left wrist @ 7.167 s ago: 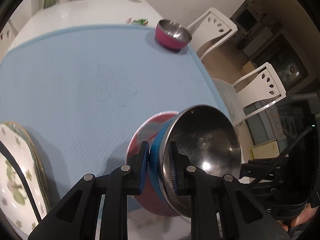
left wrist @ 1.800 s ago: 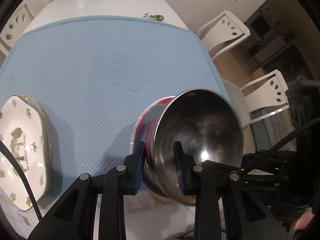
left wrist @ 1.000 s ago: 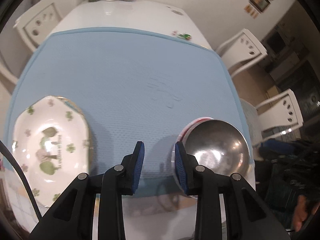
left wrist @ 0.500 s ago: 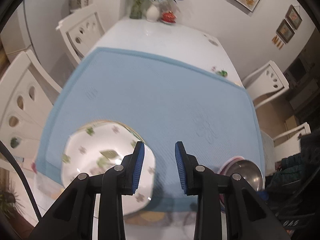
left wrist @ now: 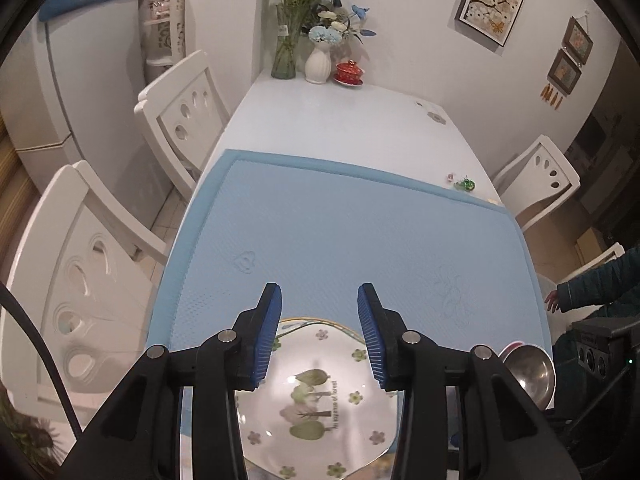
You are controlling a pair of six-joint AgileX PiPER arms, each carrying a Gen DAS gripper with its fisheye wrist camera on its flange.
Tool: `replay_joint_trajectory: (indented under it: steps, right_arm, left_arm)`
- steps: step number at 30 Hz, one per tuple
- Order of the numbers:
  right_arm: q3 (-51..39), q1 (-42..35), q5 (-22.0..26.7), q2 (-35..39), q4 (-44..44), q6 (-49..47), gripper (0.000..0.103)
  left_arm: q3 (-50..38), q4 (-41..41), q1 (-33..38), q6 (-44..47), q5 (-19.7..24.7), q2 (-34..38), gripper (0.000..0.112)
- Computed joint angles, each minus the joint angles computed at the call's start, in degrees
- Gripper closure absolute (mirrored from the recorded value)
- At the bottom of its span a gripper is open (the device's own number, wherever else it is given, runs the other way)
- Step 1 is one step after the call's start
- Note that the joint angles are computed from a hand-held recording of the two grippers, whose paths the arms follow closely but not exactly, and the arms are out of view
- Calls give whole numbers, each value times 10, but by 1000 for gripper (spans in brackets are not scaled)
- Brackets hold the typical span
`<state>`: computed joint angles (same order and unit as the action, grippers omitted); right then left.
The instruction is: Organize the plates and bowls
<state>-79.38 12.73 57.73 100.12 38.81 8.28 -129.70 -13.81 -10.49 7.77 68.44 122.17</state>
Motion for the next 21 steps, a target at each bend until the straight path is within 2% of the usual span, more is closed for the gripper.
replay_joint_trajectory:
  steps: [3,6,9,15,21]
  right_arm:
    - [6,19,-31,-16,-61,77,72]
    - [-9,59,-36,-30,-191,192,72]
    - [-13,93,-30,-33,-266,260,71]
    - [-35,119,-60,3,-203,245,71]
    - [-102,150,-79,41,-202,233,70]
  left_arm:
    - [11,-36,9,31,2,4,75]
    - [28,-73,9,62,3,4,75]
    - [52,-92,2,104,1,-3,75]
    - [128,-94,14,179,-28,-51,75]
    - [119,-84,70,182,-30,-63,75]
